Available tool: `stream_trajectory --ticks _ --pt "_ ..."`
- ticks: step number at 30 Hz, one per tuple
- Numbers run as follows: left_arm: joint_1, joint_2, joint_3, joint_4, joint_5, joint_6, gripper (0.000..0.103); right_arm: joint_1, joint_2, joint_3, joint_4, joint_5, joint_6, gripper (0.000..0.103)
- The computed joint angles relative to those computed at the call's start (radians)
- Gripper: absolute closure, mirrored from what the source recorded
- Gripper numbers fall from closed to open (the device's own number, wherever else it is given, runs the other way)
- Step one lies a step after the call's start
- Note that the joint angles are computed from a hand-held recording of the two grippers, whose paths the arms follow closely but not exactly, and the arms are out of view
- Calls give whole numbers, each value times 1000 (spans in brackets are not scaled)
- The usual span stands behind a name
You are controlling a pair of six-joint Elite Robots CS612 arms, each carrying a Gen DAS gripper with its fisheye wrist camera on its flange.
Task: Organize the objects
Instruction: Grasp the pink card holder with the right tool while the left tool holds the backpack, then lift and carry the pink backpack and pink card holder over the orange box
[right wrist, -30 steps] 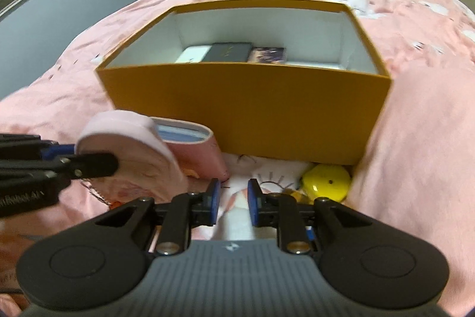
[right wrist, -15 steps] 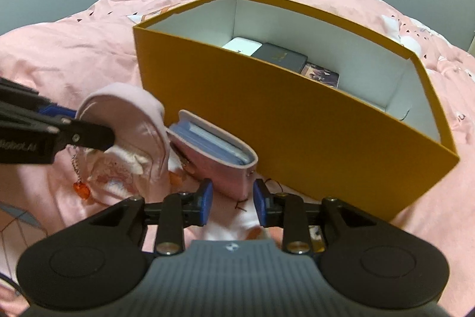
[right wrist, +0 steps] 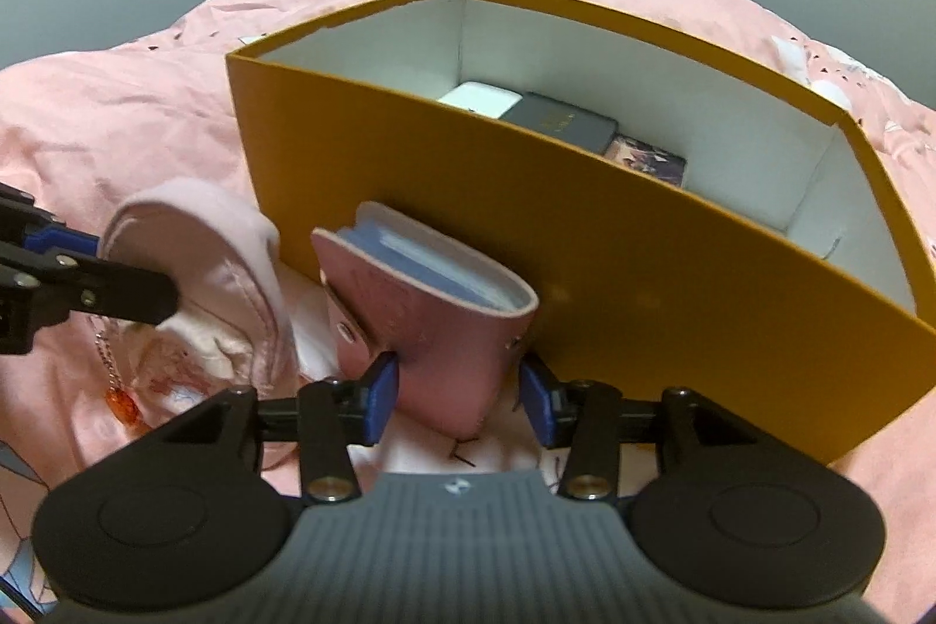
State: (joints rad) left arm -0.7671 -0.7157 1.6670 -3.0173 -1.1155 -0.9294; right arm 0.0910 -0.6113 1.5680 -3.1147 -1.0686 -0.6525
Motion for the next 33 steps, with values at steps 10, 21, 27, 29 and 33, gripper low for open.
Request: stream_trajectory --ticks 10,21,27,29,33 --pt "1 0 4 -13 0 -7 78 -6 -27 61 -72 82 -46 82" --pt "6 -61 44 -45 -142 66 79 -67 -127 80 273 249 90 91" --pt "36 -35 12 7 -229 9 77 -68 -117 35 475 208 156 103" --pt "33 -24 -1 33 -197 -12 75 -63 -114 41 461 161 183 103" --pt "22 -5 -30 114 -94 -37 74 -56 -110 45 429 107 209 103"
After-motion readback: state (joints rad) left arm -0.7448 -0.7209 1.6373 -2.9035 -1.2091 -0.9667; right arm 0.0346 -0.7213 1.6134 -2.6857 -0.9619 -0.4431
